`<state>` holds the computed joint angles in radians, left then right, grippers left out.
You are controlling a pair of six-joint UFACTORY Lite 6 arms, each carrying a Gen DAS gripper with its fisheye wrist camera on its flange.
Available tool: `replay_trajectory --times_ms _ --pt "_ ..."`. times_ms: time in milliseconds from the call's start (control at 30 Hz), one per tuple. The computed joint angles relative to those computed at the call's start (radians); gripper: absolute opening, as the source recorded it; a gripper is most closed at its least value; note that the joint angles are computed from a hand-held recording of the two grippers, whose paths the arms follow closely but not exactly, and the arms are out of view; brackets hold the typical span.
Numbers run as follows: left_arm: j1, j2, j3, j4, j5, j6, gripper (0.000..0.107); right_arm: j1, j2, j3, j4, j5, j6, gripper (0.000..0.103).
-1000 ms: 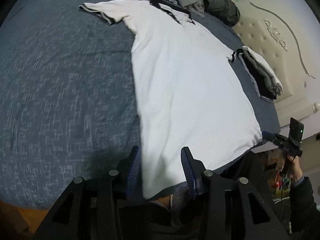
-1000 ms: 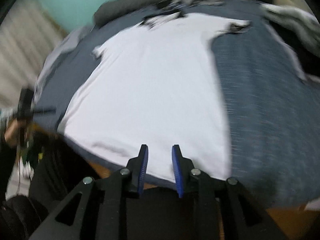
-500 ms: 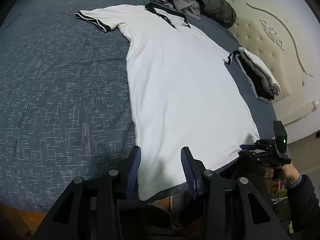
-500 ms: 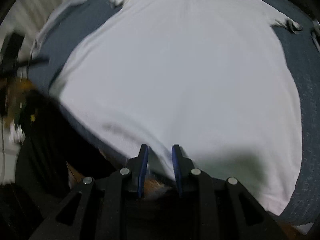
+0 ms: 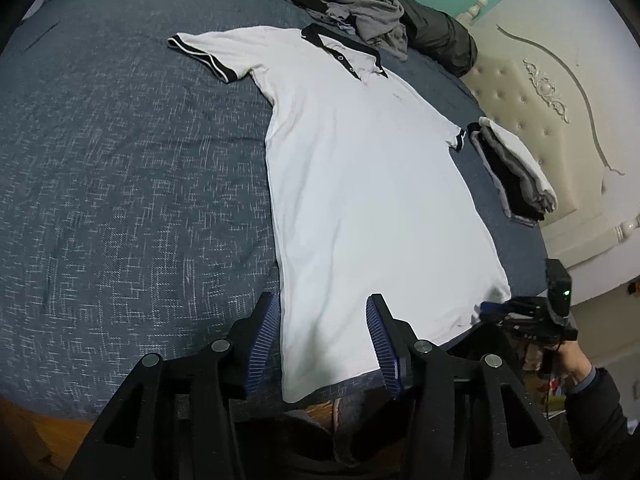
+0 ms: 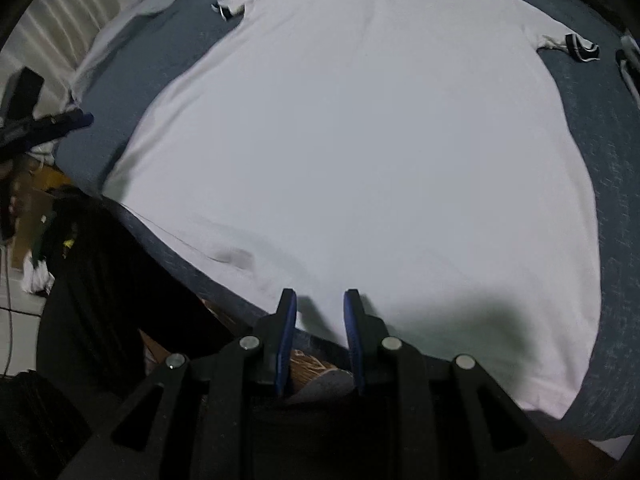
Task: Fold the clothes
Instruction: 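Move the right gripper to the black-trimmed sleeve cuff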
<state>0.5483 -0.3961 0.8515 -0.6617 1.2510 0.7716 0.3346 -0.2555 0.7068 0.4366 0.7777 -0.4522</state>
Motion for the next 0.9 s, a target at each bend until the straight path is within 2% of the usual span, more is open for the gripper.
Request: replay_trajectory --times_ms 200,300,433,667,900 --pt "-0.035 0.083 0.073 -0.02 -0.045 -0.031 0.054 -0.187 -0.081 0.056 0.032 0.072 -0.027 0.024" --pt "-0.068 0.159 0.114 -0.038 -0.098 -0.05 0.054 -0.248 -0.061 0.116 0.035 0.085 -0.035 0.024" --pt "-0.139 0.304 0.208 -0.051 -0.181 -0.095 0.054 -0.377 0.038 0.24 0.133 0.12 -0.093 0.024" --pt "-0.24 0.586 0.438 -0.074 -0.302 -0.178 0.054 -0.518 0.356 0.537 0.241 0.142 -0.176 0.033" --pt "-0.317 0.941 0.783 -0.063 -0.375 -0.29 0.054 -0.536 0.811 1.021 0.247 0.158 -0.08 0.033"
